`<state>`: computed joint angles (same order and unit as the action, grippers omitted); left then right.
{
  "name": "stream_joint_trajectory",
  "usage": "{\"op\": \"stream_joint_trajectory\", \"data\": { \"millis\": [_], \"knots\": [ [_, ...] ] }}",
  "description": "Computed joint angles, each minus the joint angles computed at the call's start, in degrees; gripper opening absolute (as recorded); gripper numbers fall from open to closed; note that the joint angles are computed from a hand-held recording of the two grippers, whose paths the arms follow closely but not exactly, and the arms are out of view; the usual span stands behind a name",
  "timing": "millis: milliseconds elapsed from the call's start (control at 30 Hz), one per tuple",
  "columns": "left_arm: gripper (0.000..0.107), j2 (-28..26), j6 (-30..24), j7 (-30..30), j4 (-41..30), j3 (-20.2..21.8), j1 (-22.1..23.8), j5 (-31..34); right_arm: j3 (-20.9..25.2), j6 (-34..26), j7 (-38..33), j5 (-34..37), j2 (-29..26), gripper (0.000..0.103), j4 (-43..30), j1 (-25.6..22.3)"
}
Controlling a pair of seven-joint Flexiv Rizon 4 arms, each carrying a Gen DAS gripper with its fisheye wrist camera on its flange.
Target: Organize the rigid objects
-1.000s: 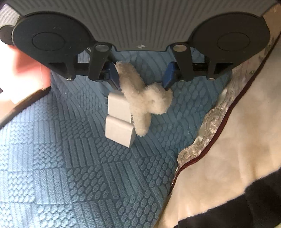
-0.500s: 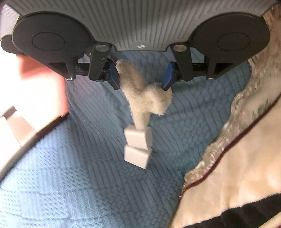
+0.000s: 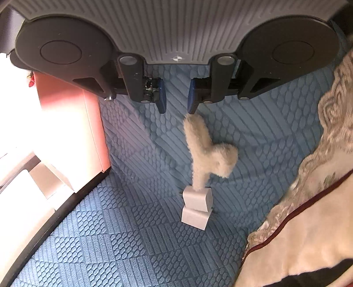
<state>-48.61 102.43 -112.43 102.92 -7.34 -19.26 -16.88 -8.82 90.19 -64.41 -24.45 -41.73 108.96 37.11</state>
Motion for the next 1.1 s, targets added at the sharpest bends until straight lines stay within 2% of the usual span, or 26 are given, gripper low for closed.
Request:
{"op": "stream_joint_trajectory", "data": {
  "millis": [100,267,400,467,533,733,867,1100],
  "knots": [
    [0.025,0.2,1.4,-0.3,1.1,-1.2,0.7,0.5,-1.2,0.8,1.3,1.0,0.9,0.030,2.3,1.2],
    [0.025,-0.2,2.6,-1.0,1.2,-2.4,1.6,0.8,-0.4,1.5,1.6,1.8,1.4,0.030,3.6,0.6],
    [0.026,-0.6,0.7,-1.1,0.4,-1.5,0.9,0.2,3.7,1.3,1.1,3.2,1.1,0.030,3.1,-3.0],
    [0.032,-0.8,-0.3,-1.3,-0.2,-0.8,0.4,-0.2,4.5,0.8,0.6,3.2,1.0,0.030,2.8,-3.7],
    [0.048,-1.0,-0.5,-1.4,-0.5,-0.1,-0.3,-0.5,4.4,0.6,0.1,2.9,1.0,0.031,2.8,-3.5],
    [0.066,-1.4,-1.2,-2.1,-1.9,4.0,-3.6,-2.0,6.4,0.6,-0.8,3.5,0.1,0.033,1.5,-5.5],
    [0.074,-1.5,-2.1,-3.0,-2.2,6.2,-5.1,-3.0,7.3,1.7,-1.7,3.9,-0.9,0.042,0.3,-6.4],
    [0.079,-2.4,-2.7,-4.8,-3.3,8.9,-6.9,-4.1,7.5,1.2,-4.1,3.4,-2.7,0.041,-2.3,-6.2]
  ]
}}
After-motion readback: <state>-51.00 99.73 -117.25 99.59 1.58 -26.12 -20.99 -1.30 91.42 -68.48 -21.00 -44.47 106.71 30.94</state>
